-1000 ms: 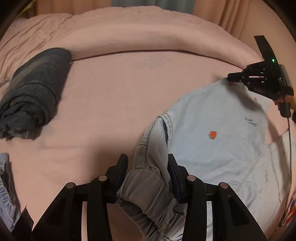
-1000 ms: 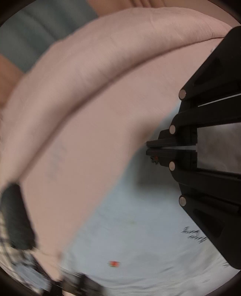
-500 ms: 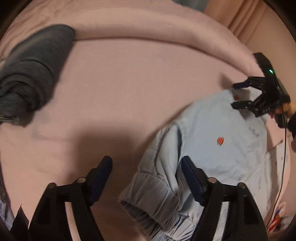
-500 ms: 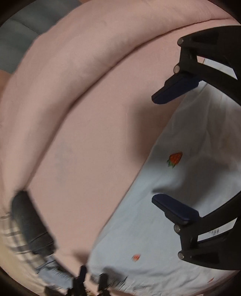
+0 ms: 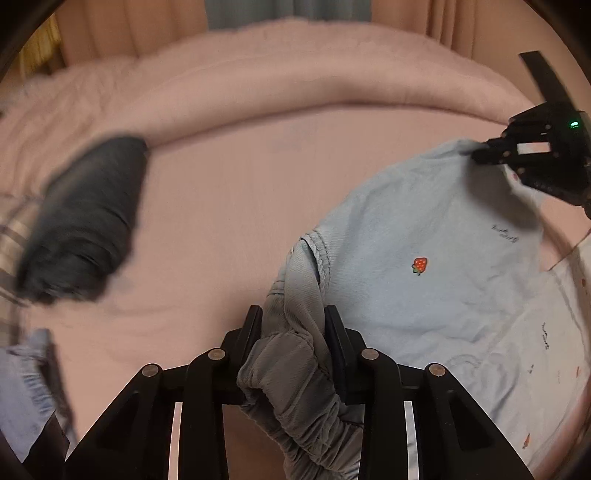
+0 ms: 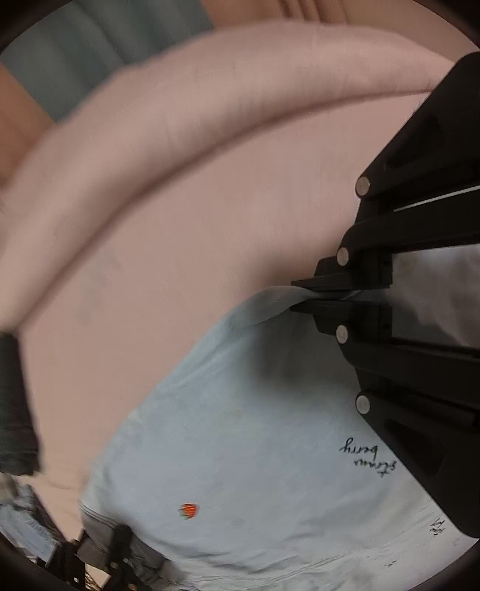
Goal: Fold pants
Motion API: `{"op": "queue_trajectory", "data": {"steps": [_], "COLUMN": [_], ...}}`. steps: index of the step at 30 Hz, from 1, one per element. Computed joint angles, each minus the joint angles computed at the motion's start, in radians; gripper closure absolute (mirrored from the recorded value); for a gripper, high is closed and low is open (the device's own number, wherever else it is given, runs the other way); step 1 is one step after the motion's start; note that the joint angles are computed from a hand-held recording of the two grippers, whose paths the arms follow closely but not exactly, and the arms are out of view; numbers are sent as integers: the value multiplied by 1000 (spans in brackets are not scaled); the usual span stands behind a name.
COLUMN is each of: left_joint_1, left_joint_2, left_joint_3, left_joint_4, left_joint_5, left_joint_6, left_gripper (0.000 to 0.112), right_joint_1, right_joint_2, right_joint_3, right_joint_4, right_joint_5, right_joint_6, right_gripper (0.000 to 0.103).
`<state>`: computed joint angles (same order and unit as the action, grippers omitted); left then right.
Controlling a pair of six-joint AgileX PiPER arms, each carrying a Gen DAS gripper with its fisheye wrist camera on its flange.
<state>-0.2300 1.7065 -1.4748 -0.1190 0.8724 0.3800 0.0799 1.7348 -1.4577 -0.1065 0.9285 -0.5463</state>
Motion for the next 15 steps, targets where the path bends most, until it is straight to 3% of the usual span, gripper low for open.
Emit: {"op": "queue_trajectory", "data": {"steps": [2,5,11,13,15], "left_joint_1": [-4,-30,-202,-207,-236], "left_joint_2": [-107,-281,-590,-666,-730], "left_joint_3": [94,250,559,649,743], "left_joint_4": [-7,-26,227,198,278], "left_joint_5": [-73,-175,-376,-426,-461], "left_joint_6": [17,67,-79,-19,-43], "left_gripper": [79,79,79,79,78], "right_joint_1": [-19,-115,-272,-234,-157], "right_joint_2": [-134,-343,-719,-846,-917], "right_joint_3": [95,206,374,467,508], "right_joint_4": [34,144,333,281,207], "right_joint_5": [-70,-84,23,46,104], "right_joint_6": [-19,-180,-419,-382,-285], "right_gripper": [99,99,99,99,99]}}
